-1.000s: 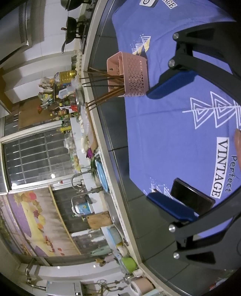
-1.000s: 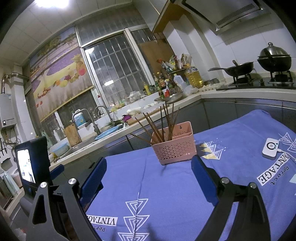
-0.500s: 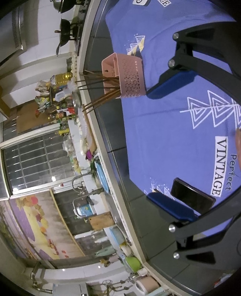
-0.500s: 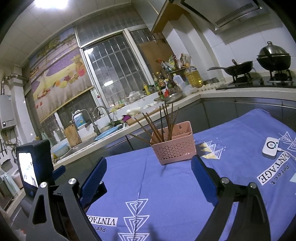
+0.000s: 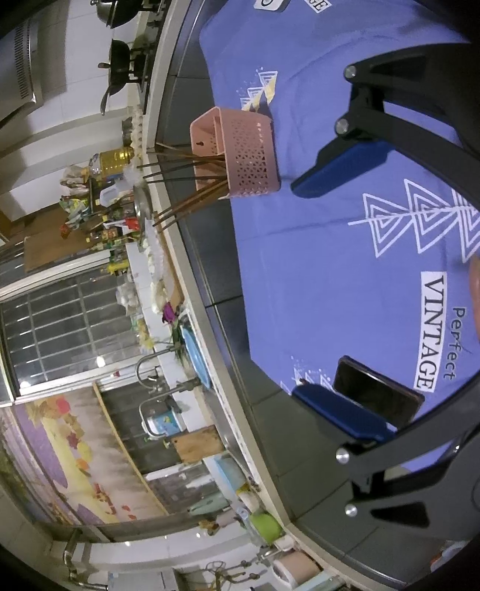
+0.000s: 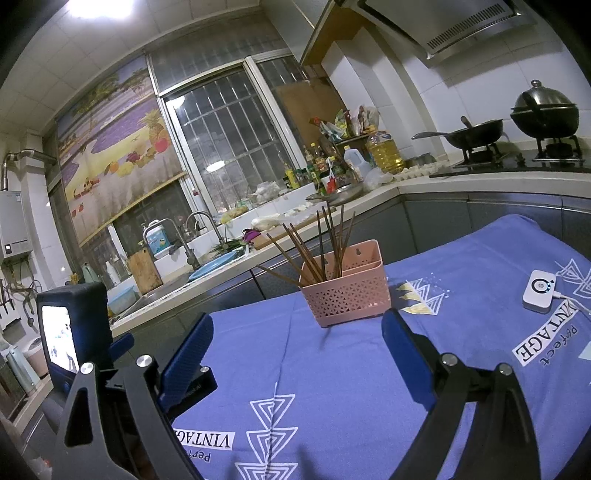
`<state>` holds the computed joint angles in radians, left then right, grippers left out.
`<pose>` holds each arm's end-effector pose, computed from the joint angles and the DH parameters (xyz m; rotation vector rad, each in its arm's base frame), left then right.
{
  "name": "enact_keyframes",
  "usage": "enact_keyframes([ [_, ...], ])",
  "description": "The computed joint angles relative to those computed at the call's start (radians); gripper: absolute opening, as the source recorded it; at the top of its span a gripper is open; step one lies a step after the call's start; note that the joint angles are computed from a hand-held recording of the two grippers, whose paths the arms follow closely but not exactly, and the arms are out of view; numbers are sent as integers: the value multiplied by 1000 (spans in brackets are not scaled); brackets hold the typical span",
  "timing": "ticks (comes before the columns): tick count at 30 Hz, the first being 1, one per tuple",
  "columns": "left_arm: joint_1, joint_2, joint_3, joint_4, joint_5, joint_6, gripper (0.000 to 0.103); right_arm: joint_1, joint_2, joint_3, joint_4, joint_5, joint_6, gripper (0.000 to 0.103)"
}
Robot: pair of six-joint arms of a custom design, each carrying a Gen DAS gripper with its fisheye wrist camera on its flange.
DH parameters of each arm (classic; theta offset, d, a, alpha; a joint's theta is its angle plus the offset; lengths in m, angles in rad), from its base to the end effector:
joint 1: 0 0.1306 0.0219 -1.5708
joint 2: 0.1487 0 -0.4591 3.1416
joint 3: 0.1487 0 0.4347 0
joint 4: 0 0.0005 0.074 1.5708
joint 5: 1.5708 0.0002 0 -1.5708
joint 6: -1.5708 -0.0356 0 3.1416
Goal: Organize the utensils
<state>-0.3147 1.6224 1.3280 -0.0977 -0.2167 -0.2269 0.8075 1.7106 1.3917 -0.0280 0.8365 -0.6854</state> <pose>0.6010 -0.1881 0.4126 0.3852 1.9181 0.1548 0.4738 0.4563 0.4010 0.4321 1.7557 0.2594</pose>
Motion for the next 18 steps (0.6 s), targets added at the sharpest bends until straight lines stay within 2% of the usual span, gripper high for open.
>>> enact_keyframes([
  [10, 4, 2, -17, 30, -17, -14, 97, 2, 3, 5, -7, 2, -9, 91],
  [18, 6, 10, -12, 18, -20, -8, 97, 1, 2, 3, -7, 0, -11, 91],
])
